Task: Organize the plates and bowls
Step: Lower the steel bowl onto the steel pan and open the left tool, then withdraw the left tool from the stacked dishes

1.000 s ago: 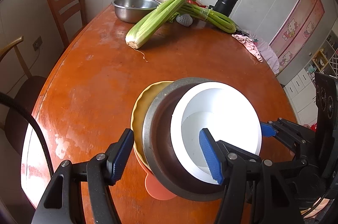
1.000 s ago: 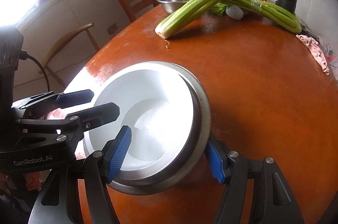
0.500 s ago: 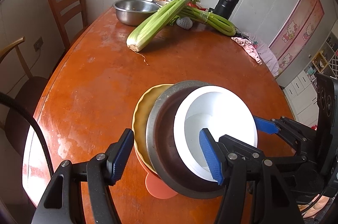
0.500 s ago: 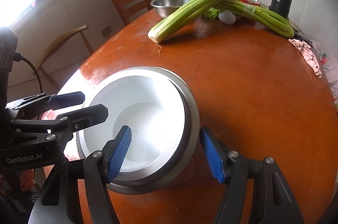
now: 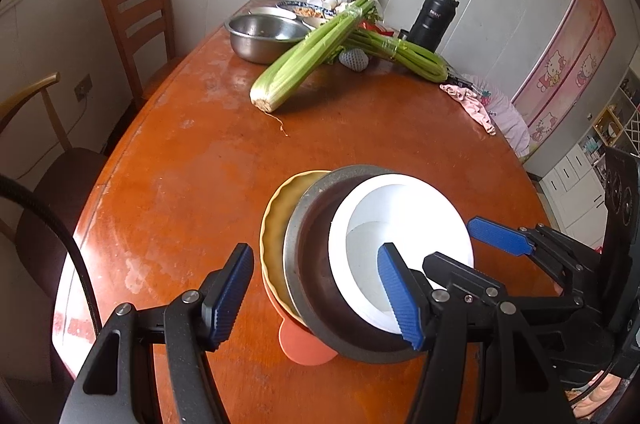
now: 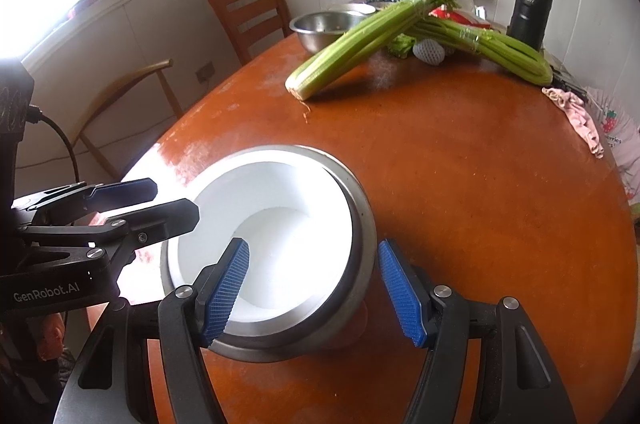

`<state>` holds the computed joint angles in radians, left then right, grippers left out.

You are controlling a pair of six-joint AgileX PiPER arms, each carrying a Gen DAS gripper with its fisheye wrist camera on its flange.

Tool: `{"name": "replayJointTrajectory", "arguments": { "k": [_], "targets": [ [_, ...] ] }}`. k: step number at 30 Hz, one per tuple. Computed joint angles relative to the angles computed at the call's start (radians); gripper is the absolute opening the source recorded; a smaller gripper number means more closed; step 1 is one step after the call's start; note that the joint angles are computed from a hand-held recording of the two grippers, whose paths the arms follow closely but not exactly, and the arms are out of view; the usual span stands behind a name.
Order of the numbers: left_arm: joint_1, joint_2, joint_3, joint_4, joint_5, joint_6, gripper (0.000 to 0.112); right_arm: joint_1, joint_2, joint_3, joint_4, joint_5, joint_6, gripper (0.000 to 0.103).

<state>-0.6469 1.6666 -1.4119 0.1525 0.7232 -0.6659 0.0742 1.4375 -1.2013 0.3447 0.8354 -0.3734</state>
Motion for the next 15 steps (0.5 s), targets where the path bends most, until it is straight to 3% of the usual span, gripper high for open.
{"name": "replayJointTrajectory", "arguments": {
  "k": [15],
  "targets": [
    [-0.266,-0.156,0.141,0.384,0.104,-0.449,0.068,-0.099,-0.29,0.181,0.108,0.037,-0.118,0.07]
  ]
}}
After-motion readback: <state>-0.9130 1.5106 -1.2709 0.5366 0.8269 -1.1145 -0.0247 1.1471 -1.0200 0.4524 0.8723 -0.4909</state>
